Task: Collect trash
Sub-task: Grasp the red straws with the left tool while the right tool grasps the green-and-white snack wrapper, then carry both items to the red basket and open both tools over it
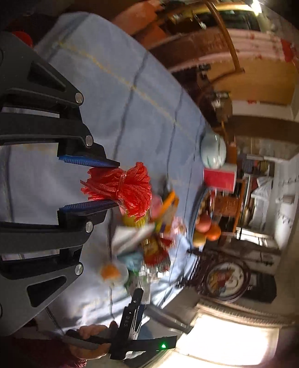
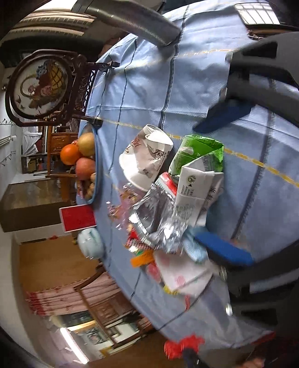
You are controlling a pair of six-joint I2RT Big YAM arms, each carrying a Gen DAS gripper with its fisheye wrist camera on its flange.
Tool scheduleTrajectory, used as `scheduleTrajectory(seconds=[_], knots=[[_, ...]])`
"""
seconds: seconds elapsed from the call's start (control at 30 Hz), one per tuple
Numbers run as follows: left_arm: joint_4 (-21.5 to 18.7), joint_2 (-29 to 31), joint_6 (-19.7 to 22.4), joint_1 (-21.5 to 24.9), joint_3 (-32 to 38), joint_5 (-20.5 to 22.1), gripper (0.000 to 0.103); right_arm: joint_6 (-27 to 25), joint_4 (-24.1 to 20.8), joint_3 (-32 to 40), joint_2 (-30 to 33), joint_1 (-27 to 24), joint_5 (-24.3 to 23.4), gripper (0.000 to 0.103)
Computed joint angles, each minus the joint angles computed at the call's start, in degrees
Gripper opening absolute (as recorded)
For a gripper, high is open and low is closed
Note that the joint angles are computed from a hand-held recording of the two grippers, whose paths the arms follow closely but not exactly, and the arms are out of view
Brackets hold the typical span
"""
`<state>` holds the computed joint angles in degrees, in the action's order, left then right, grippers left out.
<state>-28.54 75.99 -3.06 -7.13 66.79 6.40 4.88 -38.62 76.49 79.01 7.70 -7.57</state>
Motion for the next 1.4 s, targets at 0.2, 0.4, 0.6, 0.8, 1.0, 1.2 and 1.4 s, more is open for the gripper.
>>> scheduleTrajectory(seconds=[0.2,0.4,0.6,0.8,1.0,1.2,1.4], knots=[[-0.75,-3.32,-2.09,5.53,-3.74,-0.25,0.028,-0.64,5.91,-3.71,-3.02,-0.24,-1.86,0.03],[-1.45,-6.22,-4.43,9.26,-6.61,-0.38,0.028,-0.4,5.74,-2.99,-2.41,-1.64,-5.73,0.029],[-2.42,-7.98,-5.54,12.45,-8.43,0.3,0.028,-3.1,-0.12,-0.19,0.6,-0.6,-5.38,0.045],[-3.44,-12.57,-5.37,15.11,-11.41,-1.24,0.028,-0.78,6.11,-3.91,-2.95,-1.4,-6.63,0.023],[-7.81,-17.2,-5.52,22.41,-14.96,-2.87,0.028,1.06,9.26,-5.42,-4.81,-2.59,-9.05,0.023],[-11.54,-14.82,-8.22,33.37,-17.34,-3.66,0.033,3.43,10.54,-5.71,-5.15,-3.33,-10.51,0.023],[-10.14,-14.49,-14.65,38.53,-18.04,-7.22,0.083,6.16,13.18,-6.32,-7.54,-1.41,-11.18,0.023]])
